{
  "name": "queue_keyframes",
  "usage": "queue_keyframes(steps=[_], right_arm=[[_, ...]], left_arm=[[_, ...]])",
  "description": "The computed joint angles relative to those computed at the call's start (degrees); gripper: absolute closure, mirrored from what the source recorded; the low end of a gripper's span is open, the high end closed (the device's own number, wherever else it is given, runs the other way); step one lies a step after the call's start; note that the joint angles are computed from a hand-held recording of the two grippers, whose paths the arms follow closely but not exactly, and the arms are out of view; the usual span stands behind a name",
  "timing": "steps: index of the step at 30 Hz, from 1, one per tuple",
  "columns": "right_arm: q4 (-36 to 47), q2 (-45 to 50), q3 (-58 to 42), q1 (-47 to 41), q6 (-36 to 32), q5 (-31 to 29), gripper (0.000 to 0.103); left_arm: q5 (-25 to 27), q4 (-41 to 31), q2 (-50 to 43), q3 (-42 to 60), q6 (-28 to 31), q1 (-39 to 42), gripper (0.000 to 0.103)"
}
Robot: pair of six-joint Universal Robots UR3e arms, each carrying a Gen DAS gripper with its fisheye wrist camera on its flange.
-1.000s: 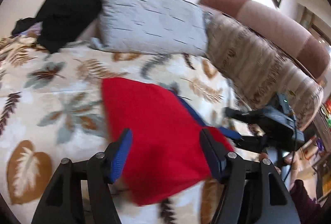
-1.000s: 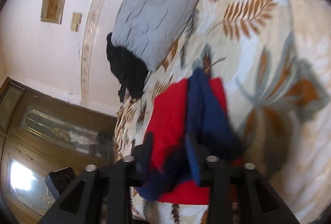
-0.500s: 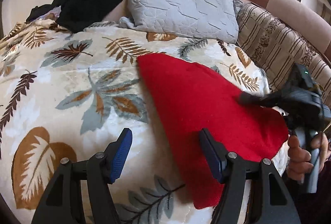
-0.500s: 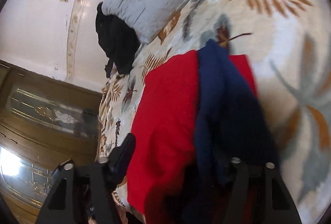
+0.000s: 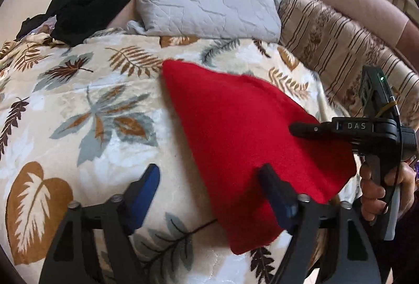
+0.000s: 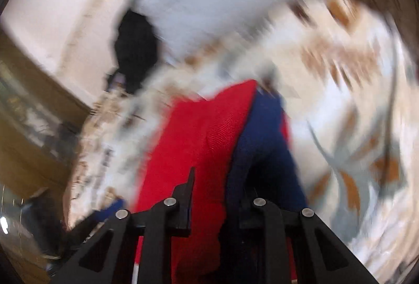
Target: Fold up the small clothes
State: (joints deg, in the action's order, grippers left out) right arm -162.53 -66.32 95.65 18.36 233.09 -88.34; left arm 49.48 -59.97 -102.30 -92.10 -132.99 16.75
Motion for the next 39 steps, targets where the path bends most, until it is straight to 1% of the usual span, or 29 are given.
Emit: queue_keyframes(steps=[1, 2, 3, 5, 7, 8, 9, 10, 11, 13, 14, 15, 17, 18, 19, 21, 23, 26, 29, 32, 36, 37, 39], right_arm=[[-1.48, -0.20, 2.17, -1.19, 0.77, 2.09, 0.072], [-6.14, -0.75, 5.48, -2.27, 2.15, 3.69, 0.070], [-6.80, -2.39, 6.82, -2.86, 3.05, 4.17, 0.070], [-2.94, -4.07, 4.24, -2.64, 2.19, 1.80, 0.070], [1.16, -4.78, -0.69, -1.49, -0.91, -3.90, 0.070], [2.69, -4.24, -3.13, -1.27, -2.11, -4.88, 0.070], [6.03, -2.65, -7.96, -1.57, -4.37, -5.19, 0.070], [8.27, -1.69, -10.77, -1.99, -5.13, -4.95, 0.070], [10.66, 0.37, -14.93, -2.55, -5.73, -4.36, 0.070], [15.35, 5.63, -23.22, -4.74, -7.63, -0.53, 0.070], [17.77, 7.31, -26.12, -5.32, -7.84, 0.57, 0.070], [21.00, 9.95, -29.75, -6.59, -7.89, 2.91, 0.070], [25.59, 14.60, -34.43, -8.45, -8.34, 5.97, 0.070], [27.83, 17.15, -36.52, -9.23, -8.35, 7.60, 0.072], [28.29, 18.06, -36.20, -9.93, -8.34, 8.90, 0.075], [22.86, 16.71, -31.07, -10.74, -7.25, 10.01, 0.075], [23.68, 14.63, -30.01, -10.03, -7.23, 8.81, 0.072], [22.31, 10.32, -26.18, -8.74, -7.85, 7.94, 0.070], [17.15, 2.46, -16.70, -6.90, -8.25, 8.24, 0.070], [14.40, -3.18, -9.93, -3.90, -7.53, 6.68, 0.071], [11.45, -7.19, -1.64, -0.86, -5.29, 6.16, 0.070], [11.32, -7.45, -0.25, -0.40, -5.32, 5.97, 0.075], [10.48, -7.23, 2.31, 0.63, -5.48, 4.70, 0.075]], left_arm=[[0.11, 1.28, 0.36, -0.86, -0.29, 0.00, 0.022], [0.43, 2.76, 0.80, -1.76, -0.52, -0.02, 0.021], [0.76, 3.97, 1.02, -2.34, -0.68, -0.11, 0.021], [1.19, 5.01, 0.87, -2.57, -1.05, -0.28, 0.019], [1.25, 4.35, 0.45, -2.01, -1.37, -0.40, 0.019], [1.32, 4.48, 0.52, -2.10, -1.58, -0.50, 0.019], [1.48, 5.42, 0.77, -2.65, -1.69, -0.58, 0.019], [1.65, 6.39, 0.99, -3.18, -1.70, -0.70, 0.019], [1.80, 7.32, 1.36, -3.85, -1.56, -0.74, 0.019], [1.97, 9.36, 2.02, -5.25, -1.29, -0.77, 0.019], [2.01, 10.05, 2.18, -5.69, -1.17, -0.80, 0.019], [2.03, 10.51, 2.24, -5.93, -1.08, -0.80, 0.019], [1.98, 11.12, 2.35, -6.33, -0.88, -0.79, 0.019], [2.00, 11.11, 2.42, -6.41, -0.75, -0.83, 0.019], [2.22, 11.44, 2.39, -6.48, -0.92, -0.97, 0.019], [2.45, 12.28, 2.80, -7.11, -0.83, -1.04, 0.019], [2.64, 13.24, 3.07, -7.71, -0.76, -1.09, 0.019], [2.87, 13.68, 3.26, -8.03, -1.01, -1.06, 0.019], [3.14, 14.43, 3.51, -8.51, -1.28, -1.12, 0.019], [3.52, 15.38, 3.86, -9.20, -1.73, -1.21, 0.019], [3.75, 15.61, 4.24, -9.75, -1.95, -1.19, 0.019], [3.70, 14.96, 4.26, -9.63, -1.68, -1.16, 0.019], [3.72, 14.36, 4.41, -9.56, -1.61, -1.08, 0.019]])
